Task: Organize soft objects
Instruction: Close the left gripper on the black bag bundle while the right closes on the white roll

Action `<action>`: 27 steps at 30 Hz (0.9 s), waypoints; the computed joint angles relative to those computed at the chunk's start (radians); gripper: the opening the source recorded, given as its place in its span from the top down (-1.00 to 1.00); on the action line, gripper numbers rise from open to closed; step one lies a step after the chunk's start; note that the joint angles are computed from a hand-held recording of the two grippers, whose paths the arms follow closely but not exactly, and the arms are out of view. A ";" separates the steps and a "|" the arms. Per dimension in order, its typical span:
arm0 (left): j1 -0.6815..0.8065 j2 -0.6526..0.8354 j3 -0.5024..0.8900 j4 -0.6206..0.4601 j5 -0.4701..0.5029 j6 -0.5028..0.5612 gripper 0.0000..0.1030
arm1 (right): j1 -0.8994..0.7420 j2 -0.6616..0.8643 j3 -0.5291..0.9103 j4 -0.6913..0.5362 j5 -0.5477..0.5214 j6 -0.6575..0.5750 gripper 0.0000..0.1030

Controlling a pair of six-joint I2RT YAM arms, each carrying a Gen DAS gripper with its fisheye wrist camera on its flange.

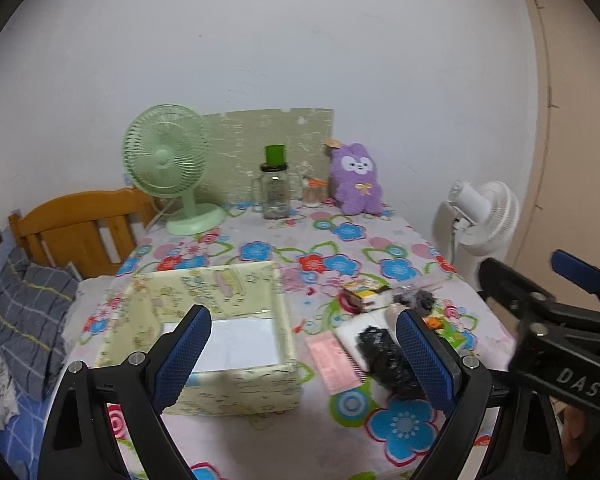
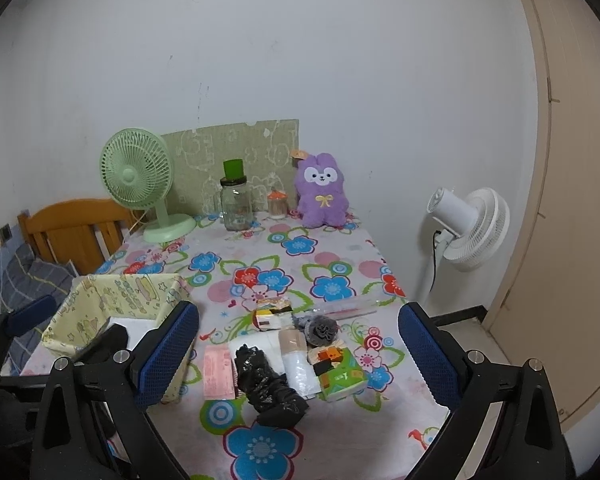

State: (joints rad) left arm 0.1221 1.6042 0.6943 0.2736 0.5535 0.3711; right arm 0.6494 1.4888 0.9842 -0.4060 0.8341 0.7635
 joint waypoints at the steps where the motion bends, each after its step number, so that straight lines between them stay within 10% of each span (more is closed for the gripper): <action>1: -0.010 0.005 -0.003 0.004 0.001 -0.001 -0.84 | -0.004 -0.004 -0.010 0.010 -0.007 -0.005 -0.95; 27: -0.271 0.293 0.033 0.152 -0.214 -0.110 -0.75 | -0.235 0.066 -0.239 0.344 -0.237 -0.152 -0.75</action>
